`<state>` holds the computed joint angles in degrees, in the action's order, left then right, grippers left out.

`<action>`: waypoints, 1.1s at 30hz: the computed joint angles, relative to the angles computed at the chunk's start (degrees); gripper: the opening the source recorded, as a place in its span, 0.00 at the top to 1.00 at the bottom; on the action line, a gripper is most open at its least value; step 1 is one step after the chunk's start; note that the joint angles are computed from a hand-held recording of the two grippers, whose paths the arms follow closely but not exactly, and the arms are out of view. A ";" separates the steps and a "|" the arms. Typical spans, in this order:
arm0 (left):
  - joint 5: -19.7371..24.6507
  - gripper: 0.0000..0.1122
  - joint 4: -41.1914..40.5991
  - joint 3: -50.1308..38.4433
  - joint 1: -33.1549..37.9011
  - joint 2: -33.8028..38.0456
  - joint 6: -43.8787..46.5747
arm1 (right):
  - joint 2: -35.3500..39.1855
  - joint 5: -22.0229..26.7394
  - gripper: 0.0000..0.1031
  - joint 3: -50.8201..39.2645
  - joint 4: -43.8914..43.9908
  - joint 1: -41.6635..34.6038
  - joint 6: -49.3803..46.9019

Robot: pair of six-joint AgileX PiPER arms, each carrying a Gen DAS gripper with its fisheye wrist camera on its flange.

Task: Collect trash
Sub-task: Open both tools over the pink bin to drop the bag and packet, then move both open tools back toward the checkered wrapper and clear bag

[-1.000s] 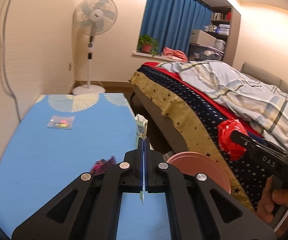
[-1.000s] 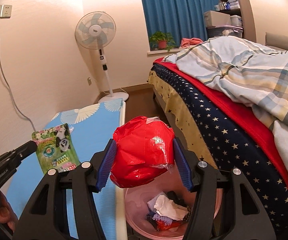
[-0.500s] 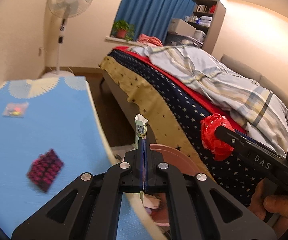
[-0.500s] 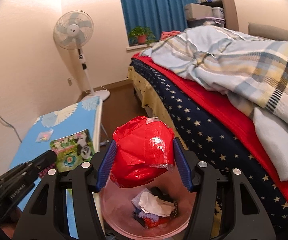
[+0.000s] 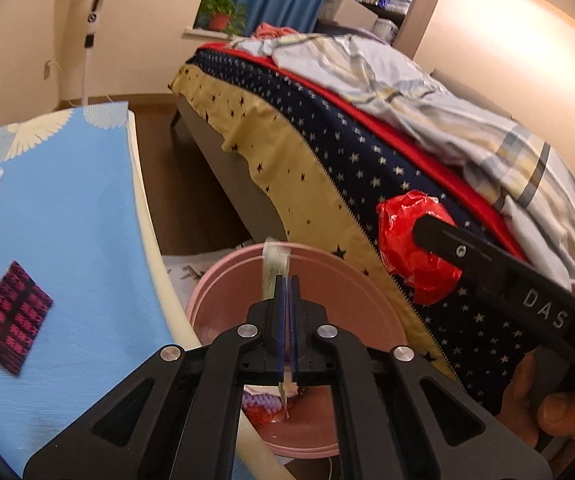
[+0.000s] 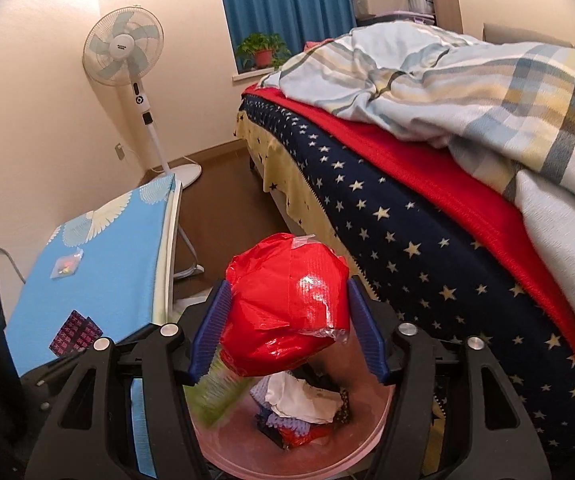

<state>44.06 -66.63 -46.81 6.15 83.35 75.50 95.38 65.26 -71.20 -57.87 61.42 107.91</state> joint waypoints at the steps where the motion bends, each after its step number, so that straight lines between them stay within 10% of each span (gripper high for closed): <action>1: -0.23 0.92 0.01 0.12 0.08 0.08 0.01 | 0.07 -0.17 0.38 -0.11 0.24 -0.51 -0.19; 33: 14.89 0.89 2.03 -3.46 30.30 -7.22 2.65 | 4.35 -1.88 0.40 -7.85 -8.42 8.46 2.26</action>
<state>58.95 -64.60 -50.27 36.45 76.13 78.15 99.72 63.38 -79.05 -66.28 69.88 110.16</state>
